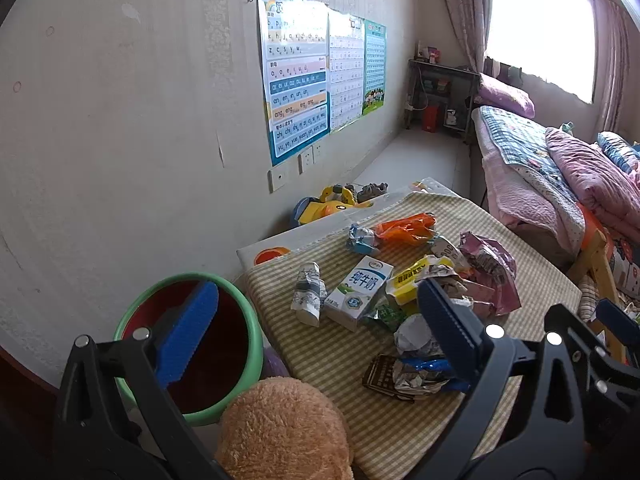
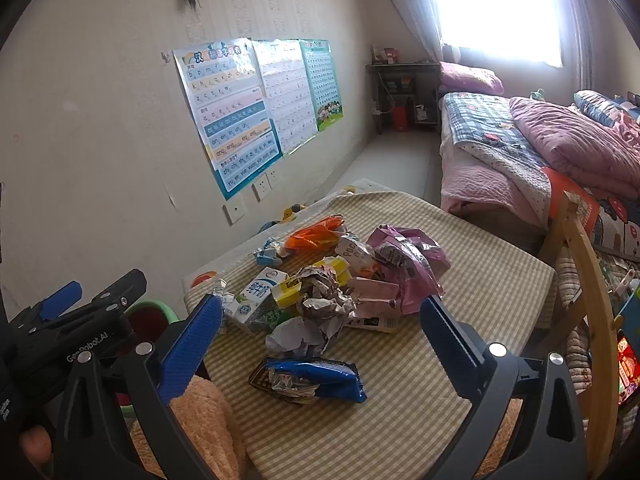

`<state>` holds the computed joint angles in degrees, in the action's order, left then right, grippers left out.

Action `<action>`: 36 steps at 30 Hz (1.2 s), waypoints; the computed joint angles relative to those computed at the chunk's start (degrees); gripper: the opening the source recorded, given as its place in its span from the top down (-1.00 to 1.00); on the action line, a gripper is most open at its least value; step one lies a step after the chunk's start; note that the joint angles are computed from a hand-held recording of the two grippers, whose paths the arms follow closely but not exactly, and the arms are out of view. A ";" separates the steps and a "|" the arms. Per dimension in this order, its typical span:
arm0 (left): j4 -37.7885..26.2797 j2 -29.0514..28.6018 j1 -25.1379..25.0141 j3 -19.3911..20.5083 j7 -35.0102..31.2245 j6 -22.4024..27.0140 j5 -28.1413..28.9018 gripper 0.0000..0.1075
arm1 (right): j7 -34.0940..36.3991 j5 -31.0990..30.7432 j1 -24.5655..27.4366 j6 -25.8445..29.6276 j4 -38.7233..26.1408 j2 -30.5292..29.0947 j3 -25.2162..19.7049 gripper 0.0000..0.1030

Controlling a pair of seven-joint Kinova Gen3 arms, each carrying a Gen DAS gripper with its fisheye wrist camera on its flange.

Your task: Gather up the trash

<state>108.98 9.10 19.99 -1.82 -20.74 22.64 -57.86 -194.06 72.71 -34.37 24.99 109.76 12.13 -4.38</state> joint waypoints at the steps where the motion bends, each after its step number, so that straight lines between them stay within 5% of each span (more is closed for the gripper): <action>1: 0.02 0.00 -0.02 0.01 -0.01 -0.04 0.00 -0.82 | 0.39 -0.30 0.09 -0.04 -0.11 0.09 -0.06 -0.86; 4: -0.08 0.11 -0.30 0.16 -0.96 -0.24 0.85 -0.82 | 1.13 -0.68 1.33 -0.12 -0.35 0.46 -1.22 -0.86; 6: -0.20 0.48 -0.03 -0.56 -2.20 -0.87 2.01 -0.82 | 1.19 -0.08 5.67 0.75 -0.77 1.11 -6.13 -0.86; 9: -1.19 1.97 0.68 -2.81 -8.55 -1.50 8.34 -0.82 | 3.79 -1.90 8.34 0.87 -1.65 2.32 -8.61 -0.86; 14: -4.25 6.42 -6.11 3.08 -20.20 1.09 18.81 -0.82 | 13.73 -10.98 10.53 -0.93 -3.64 5.22 -7.86 -0.86; 20: -10.08 13.82 -15.09 11.27 -34.18 3.16 29.03 -0.79 | 27.71 -20.75 25.66 -4.86 -8.82 12.81 -18.66 -0.85; 26: -17.13 19.46 -9.54 2.29 -43.67 5.14 37.22 -0.44 | 41.69 -26.14 35.95 -0.96 -20.21 24.58 -32.51 -0.57; 29: -22.65 23.02 -12.68 6.57 -49.90 8.33 37.15 -0.44 | 48.68 -29.81 36.85 4.23 -27.00 29.50 -35.47 -0.49; 31: -25.46 24.62 -14.99 9.38 -54.56 10.14 39.33 -0.44 | 53.34 -32.74 39.06 6.43 -29.94 32.72 -38.69 -0.09; 36: -32.33 29.34 -16.74 11.32 -64.30 13.64 46.64 -0.45 | 58.26 -42.33 41.52 -1.57 -25.17 30.28 -35.42 0.49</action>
<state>76.65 38.44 3.24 9.51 -85.05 36.28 -11.22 -135.80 30.39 7.15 23.41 84.59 42.41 -39.79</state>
